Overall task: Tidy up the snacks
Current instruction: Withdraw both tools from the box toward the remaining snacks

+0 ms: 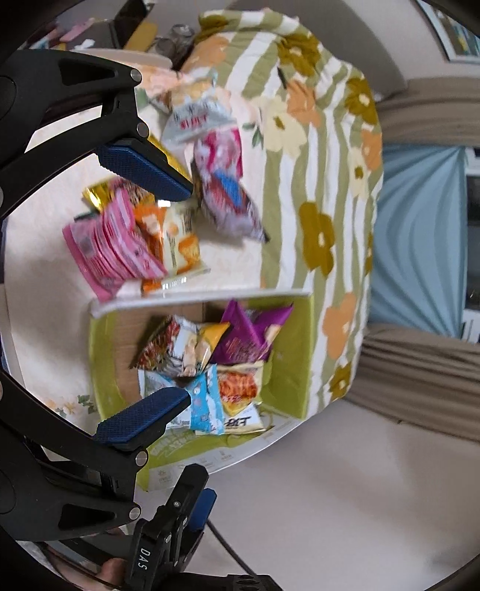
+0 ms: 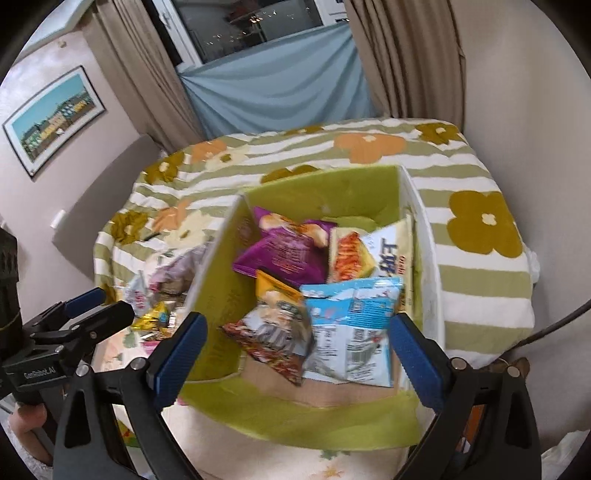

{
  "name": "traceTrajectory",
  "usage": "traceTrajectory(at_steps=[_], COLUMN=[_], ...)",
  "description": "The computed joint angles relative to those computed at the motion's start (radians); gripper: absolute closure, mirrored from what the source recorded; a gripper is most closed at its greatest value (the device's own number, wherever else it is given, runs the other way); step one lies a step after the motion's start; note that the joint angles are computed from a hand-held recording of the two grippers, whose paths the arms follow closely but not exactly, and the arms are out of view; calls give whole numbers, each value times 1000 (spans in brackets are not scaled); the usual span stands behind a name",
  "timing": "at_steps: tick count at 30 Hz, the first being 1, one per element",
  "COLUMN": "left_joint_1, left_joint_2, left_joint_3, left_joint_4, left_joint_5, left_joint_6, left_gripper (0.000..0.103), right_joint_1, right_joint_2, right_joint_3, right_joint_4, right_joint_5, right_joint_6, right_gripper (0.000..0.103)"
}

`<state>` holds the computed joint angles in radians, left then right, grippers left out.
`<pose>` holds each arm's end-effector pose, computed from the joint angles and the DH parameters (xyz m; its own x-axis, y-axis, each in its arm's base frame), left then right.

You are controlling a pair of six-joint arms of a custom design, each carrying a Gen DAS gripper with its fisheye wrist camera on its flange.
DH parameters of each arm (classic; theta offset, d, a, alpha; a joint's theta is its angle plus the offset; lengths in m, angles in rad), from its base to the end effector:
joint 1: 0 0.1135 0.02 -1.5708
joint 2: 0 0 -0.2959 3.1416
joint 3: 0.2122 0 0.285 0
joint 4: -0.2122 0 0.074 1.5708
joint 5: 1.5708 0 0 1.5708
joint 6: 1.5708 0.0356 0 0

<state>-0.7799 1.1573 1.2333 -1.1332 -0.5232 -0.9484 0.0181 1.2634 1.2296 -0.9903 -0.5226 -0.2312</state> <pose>0.1731 -0.1462 0.3742 -0.7141 -0.2836 -0.6400 -0.2498 0.9573 -0.1455 0.2651 0.0226 0.3565 -0.7683 -0.2125 -0.6037 -0.4635 0.8352 0.2959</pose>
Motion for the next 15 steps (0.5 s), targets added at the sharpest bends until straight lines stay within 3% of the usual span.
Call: traceTrajectory(at_steps=[8,12,15], left_joint_1=[-13,84,241], left_joint_2=[-208,-334,-419], left_joint_3=[-53,-104,-139], left_joint_4=[-167,-188,-192], left_joint_5=[-78,-25,73], left_joint_6=[-74,0,128], left_gripper=[3,3,3], right_joint_1=[136,258,383], right_joint_2=[-101,-153,-179], right_joint_3=[-32,-72,-96], right_joint_4=[12,52,102], right_joint_5=[47,136,213], right_joint_6=[99,210,318], right_gripper=[5,5,5])
